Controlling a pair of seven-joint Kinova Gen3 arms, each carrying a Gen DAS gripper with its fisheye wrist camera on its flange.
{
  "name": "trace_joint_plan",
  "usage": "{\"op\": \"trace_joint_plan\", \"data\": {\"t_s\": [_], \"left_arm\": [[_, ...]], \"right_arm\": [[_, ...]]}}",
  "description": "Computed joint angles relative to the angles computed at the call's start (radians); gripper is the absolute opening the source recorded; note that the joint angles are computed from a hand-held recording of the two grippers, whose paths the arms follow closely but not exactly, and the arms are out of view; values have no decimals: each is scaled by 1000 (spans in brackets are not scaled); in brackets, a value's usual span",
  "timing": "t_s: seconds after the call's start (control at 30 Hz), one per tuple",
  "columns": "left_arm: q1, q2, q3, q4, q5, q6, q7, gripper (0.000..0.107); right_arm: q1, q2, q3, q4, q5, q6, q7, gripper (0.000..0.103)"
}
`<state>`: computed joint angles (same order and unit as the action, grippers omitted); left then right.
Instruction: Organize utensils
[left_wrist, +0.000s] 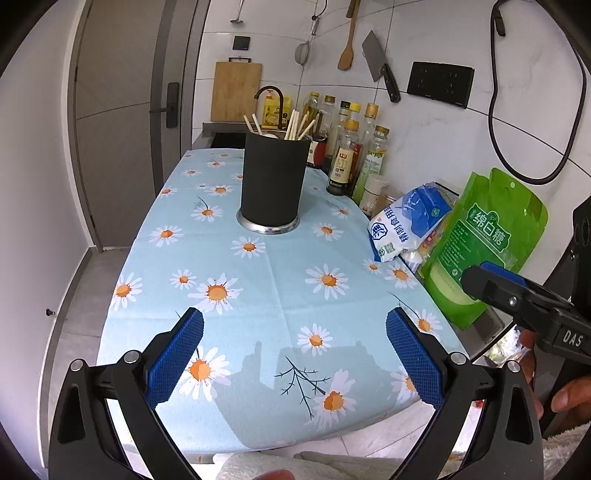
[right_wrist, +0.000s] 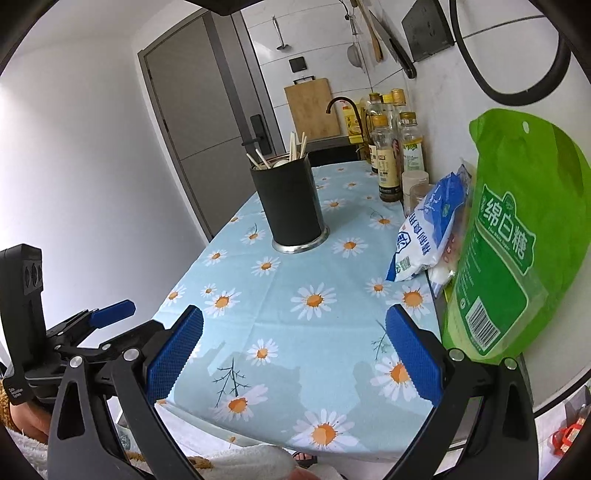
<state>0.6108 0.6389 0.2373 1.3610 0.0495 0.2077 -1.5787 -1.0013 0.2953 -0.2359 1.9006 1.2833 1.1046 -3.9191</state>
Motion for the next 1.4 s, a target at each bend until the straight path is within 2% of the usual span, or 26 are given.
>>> {"op": "trace_joint_plan", "data": {"t_s": [0.33,0.53,1.4], "left_arm": [[1,-1,-3,-3,5,-3,6,96],[-16,0,19,-3,8,-7,-11,96],[-17,7,17,-18,21,8,-15,96]], "right_arm": [[4,8,6,-23,-10,13,61,98],[4,12,11,-38,-24,11,101,98],[23,12,25,-32,-40,-42,119,98]]}}
